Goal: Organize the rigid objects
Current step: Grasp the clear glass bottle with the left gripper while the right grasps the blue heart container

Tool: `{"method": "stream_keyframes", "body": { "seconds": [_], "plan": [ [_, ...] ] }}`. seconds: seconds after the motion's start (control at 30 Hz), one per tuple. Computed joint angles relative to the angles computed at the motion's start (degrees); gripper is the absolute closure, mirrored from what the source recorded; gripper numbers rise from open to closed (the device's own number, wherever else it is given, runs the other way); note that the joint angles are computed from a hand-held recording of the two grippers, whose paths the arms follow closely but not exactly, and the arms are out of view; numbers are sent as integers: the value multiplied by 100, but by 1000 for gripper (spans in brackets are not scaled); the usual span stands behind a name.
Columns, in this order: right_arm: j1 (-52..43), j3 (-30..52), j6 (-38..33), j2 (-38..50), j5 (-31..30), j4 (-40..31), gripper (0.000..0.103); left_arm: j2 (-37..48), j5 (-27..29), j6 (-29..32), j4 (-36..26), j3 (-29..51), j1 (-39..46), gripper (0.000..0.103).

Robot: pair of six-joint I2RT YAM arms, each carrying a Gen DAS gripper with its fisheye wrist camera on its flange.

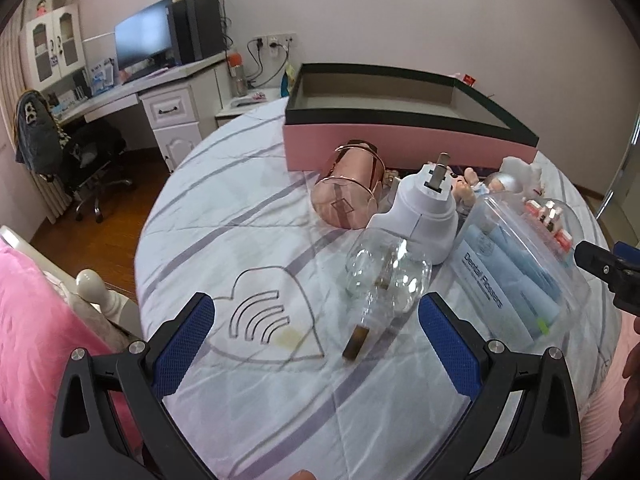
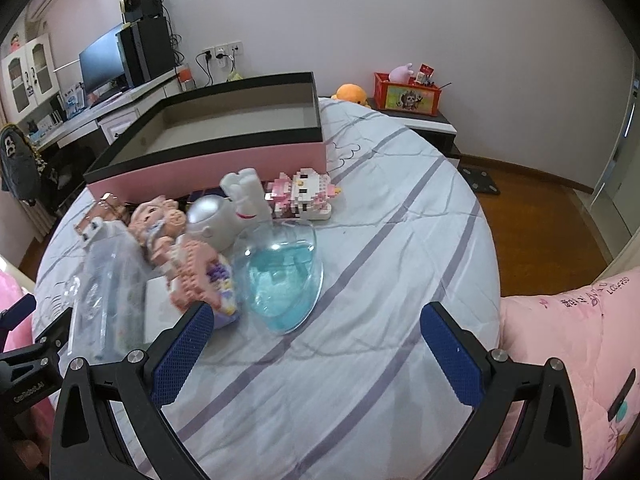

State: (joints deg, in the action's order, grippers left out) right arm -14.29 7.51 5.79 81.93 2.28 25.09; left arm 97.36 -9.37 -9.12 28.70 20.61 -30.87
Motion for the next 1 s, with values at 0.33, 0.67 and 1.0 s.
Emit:
{"method": "stream_keyframes", "body": {
  "seconds": [0.33,0.67,1.0],
  "plan": [
    [-587,713,-374,1370,-741,382,5,778,447,259,-432,905,121,6],
    [-352,961,-577,2071,-501,926,41,859,887,522,-450,1062,287,53],
    [-720,695,-683,1518,-1036,788,44,501,1092,425,-391,766,569,53]
  ]
}}
